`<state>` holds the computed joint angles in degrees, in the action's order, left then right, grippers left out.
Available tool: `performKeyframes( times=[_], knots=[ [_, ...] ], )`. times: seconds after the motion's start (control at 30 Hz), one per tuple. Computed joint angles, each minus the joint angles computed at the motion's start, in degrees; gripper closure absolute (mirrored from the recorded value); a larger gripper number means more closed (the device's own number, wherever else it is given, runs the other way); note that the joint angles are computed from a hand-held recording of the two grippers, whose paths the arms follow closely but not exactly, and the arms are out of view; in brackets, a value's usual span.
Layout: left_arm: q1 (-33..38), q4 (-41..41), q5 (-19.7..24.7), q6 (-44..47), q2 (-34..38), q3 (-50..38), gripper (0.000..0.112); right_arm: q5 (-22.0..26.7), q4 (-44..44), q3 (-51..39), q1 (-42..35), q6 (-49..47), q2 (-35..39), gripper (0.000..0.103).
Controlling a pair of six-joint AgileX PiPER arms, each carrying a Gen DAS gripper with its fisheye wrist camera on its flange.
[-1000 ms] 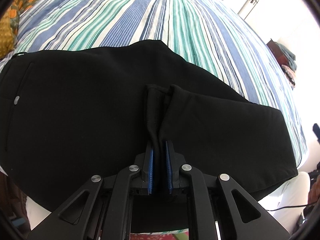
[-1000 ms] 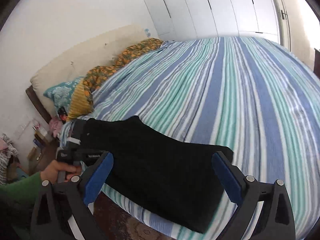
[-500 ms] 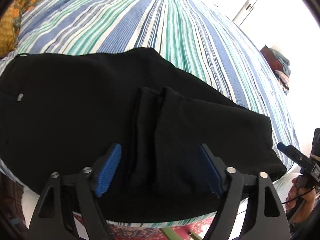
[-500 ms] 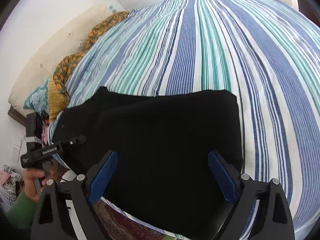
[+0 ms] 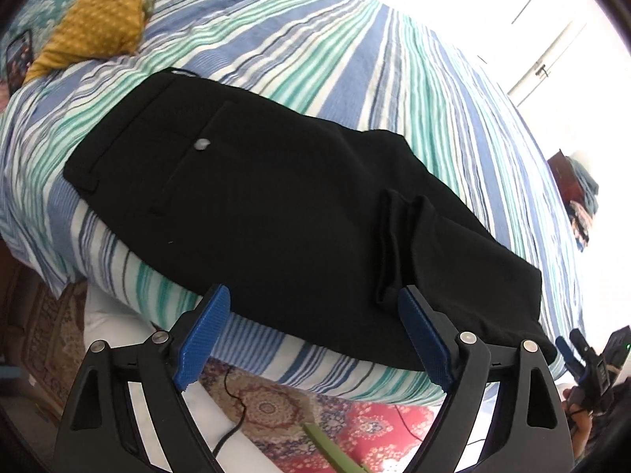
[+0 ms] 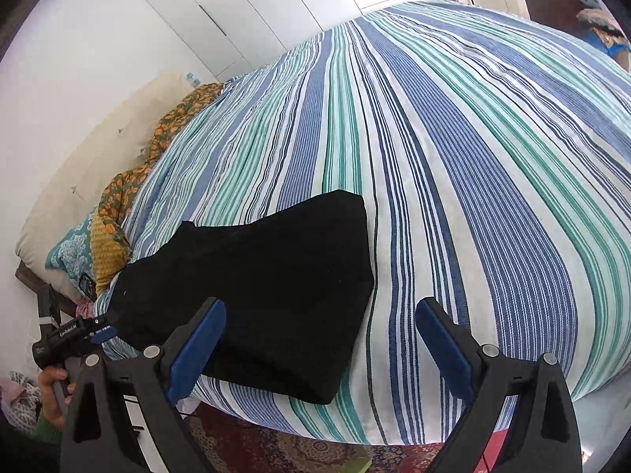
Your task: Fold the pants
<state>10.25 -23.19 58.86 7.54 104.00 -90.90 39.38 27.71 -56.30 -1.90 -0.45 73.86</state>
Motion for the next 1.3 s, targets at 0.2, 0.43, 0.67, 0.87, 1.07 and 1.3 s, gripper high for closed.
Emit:
performKeyframes(
  times=[0.2, 0.43, 0.67, 0.87, 1.07, 1.3],
  knots=[
    [5.53, -1.44, -0.39, -1.67, -0.84, 2.4, 0.024, -0.29, 1.25, 0.39, 0.89, -2.84, 0.52, 0.007],
    [7.96, -2.65, -1.07, -3.22, -0.83, 4.58, 0.024, -0.84, 2.34, 1.15, 0.29, -2.85, 0.63, 0.007],
    [8.85, -3.53, -1.03, -3.53, -0.03, 4.07, 0.024, -0.64, 4.77, 2.12, -1.59, -3.63, 0.64, 0.007],
    [9.76, -4.17, -0.84, -3.69, -0.54, 5.1, 0.024, -0.55, 5.48, 2.09, -1.86, -3.6, 0.82, 0.007],
    [10.62, -3.92, -1.24, -4.44, -1.12, 6.36, 0.024, -0.18, 5.44, 1.64, -1.67, -3.75, 1.27, 0.007],
    [12.17, -3.87, -1.72, -3.92, -2.14, 8.71, 0.024, -0.23, 6.09, 1.54, -1.44, -4.0, 1.97, 0.007]
  ],
)
